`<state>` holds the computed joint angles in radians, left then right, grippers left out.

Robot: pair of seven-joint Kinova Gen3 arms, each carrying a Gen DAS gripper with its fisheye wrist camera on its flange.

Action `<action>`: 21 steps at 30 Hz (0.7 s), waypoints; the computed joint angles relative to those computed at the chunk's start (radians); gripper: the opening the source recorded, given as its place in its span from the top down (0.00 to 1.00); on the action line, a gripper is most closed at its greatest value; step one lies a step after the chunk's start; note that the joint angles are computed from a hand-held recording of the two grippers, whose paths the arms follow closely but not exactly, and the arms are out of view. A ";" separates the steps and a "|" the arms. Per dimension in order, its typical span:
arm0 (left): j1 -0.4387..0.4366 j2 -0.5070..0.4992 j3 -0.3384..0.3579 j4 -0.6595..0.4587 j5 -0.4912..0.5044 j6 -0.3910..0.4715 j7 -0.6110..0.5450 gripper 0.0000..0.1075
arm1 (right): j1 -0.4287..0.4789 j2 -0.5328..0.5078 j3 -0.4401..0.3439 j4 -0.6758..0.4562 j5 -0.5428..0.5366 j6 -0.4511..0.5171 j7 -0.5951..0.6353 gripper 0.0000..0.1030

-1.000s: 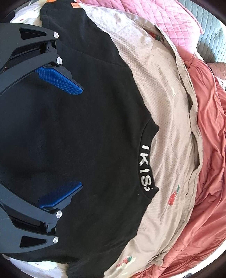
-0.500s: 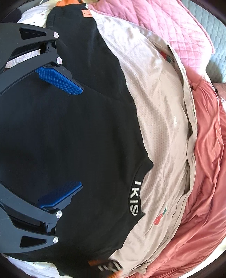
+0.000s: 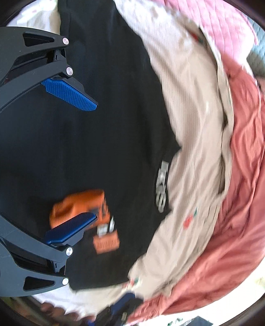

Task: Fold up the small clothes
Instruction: 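Grasp the folded orange cuff with the left gripper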

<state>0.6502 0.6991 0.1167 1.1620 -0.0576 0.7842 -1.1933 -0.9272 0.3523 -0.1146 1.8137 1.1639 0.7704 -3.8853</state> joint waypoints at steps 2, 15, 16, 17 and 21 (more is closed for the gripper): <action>-0.032 0.025 0.057 -0.024 0.060 0.016 -0.037 0.08 | 0.058 0.007 -0.062 -0.015 -0.081 0.065 0.058 0.41; 0.061 0.151 0.026 -0.204 0.088 0.145 0.001 0.71 | 0.017 0.002 0.012 -0.016 -0.187 0.057 0.102 0.41; 0.046 0.144 0.039 -0.191 0.100 0.128 -0.016 0.79 | 0.016 0.002 0.014 -0.017 -0.189 0.058 0.103 0.41; 0.032 0.139 0.051 -0.181 0.111 0.112 -0.036 0.84 | 0.015 0.001 0.015 -0.016 -0.188 0.056 0.103 0.41; 0.024 0.081 0.041 -0.110 0.099 0.028 -0.084 0.87 | 0.010 0.000 0.019 -0.011 -0.182 0.062 0.086 0.41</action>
